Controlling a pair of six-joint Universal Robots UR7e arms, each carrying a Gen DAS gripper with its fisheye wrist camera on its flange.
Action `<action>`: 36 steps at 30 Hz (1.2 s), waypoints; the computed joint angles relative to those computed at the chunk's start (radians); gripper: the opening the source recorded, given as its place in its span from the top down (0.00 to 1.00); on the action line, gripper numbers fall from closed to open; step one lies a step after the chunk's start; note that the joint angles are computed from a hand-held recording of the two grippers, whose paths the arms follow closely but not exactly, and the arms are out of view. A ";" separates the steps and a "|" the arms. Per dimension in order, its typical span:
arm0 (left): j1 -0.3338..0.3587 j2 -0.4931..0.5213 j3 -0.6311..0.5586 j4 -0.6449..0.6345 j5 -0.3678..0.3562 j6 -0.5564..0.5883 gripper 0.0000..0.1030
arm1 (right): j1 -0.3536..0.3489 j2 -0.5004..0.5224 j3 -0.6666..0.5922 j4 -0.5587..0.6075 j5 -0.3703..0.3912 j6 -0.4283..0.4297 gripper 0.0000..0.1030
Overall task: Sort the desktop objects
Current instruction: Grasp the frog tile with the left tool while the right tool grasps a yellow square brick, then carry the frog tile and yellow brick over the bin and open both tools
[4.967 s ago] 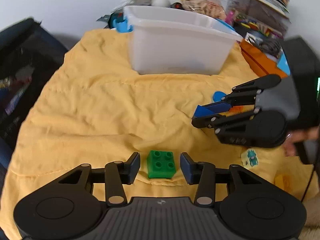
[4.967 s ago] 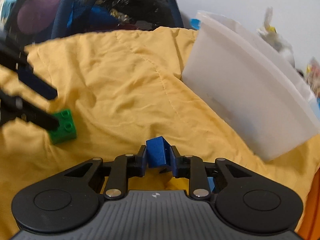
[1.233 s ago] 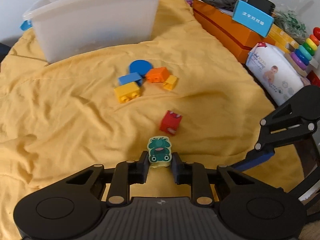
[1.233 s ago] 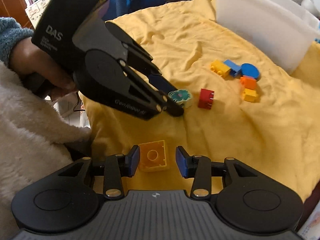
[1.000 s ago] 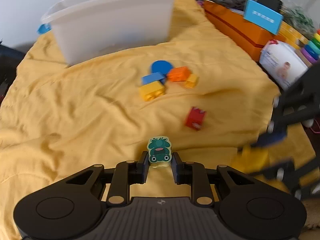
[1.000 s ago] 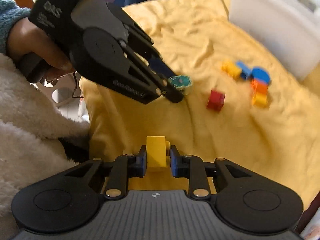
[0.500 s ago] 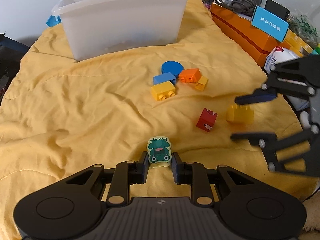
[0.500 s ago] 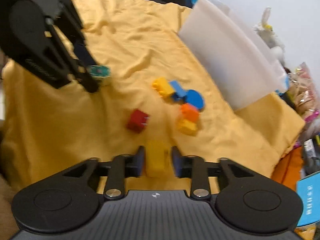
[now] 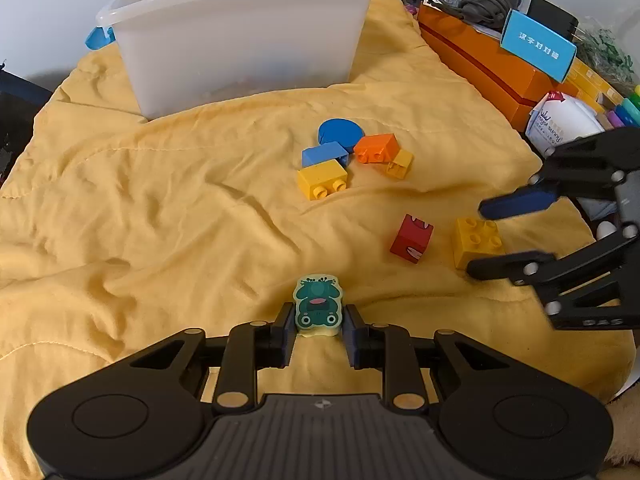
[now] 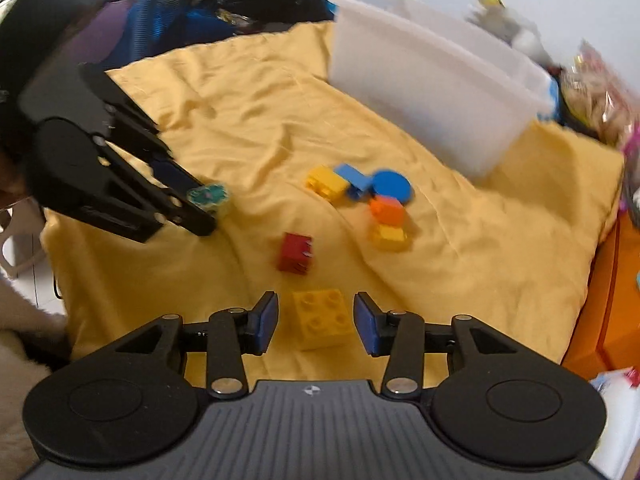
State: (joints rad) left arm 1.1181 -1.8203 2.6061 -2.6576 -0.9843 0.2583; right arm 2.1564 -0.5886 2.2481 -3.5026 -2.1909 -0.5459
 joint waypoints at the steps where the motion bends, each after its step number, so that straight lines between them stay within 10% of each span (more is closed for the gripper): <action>1: 0.001 0.000 0.001 -0.001 0.000 0.001 0.73 | -0.009 0.006 -0.003 0.000 0.001 0.001 0.56; 14: -0.087 -0.029 -0.090 -0.018 0.012 0.019 0.74 | -0.030 -0.029 -0.032 0.000 0.037 0.081 0.62; 24: -0.109 0.276 -0.351 -0.389 0.122 0.321 0.74 | -0.003 -0.015 -0.323 -0.079 0.051 -0.052 0.62; 36: 0.035 0.560 -0.618 -0.357 0.146 0.214 0.73 | -0.054 0.138 -0.675 0.107 -0.013 -0.036 0.62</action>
